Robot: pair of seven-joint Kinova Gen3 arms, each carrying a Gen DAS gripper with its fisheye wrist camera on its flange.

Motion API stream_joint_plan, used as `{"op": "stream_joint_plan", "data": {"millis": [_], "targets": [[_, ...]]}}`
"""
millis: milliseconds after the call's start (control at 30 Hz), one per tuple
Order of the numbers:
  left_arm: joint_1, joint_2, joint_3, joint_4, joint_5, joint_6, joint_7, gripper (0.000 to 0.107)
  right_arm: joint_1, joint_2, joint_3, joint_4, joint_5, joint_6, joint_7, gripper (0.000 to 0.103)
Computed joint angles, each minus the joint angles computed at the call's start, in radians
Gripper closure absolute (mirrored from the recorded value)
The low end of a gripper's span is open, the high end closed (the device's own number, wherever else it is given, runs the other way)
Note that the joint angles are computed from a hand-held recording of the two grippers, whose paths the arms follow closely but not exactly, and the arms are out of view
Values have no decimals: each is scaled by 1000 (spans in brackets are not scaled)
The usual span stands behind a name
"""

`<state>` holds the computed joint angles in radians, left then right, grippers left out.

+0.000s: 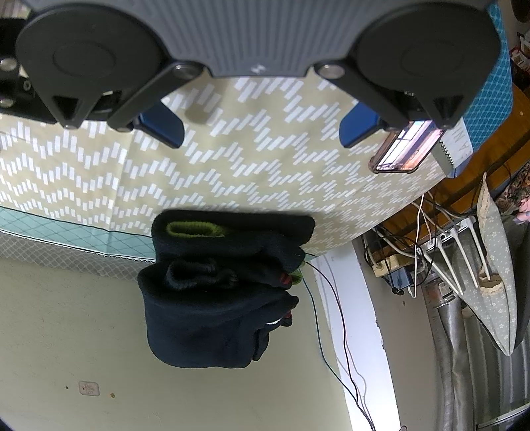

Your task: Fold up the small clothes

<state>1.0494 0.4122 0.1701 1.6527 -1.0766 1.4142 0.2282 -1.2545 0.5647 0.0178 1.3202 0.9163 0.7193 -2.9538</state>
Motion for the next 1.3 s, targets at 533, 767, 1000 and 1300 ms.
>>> {"op": "stream_joint_plan", "data": {"millis": [533, 767, 1000, 1300], "targets": [[-1, -2, 1, 4, 1, -4, 0, 5, 0, 1, -1, -1, 0, 1, -1, 0], [-2, -5, 3, 8, -1, -10, 1, 5, 1, 1, -1, -1, -1, 0, -1, 0], [-4, -6, 4, 10, -3, -12, 3, 5, 2, 0, -1, 1, -1, -3, 0, 0], [-4, -5, 3, 10, -4, -13, 5, 5, 2, -1, -1, 2, 0, -3, -1, 0]]}}
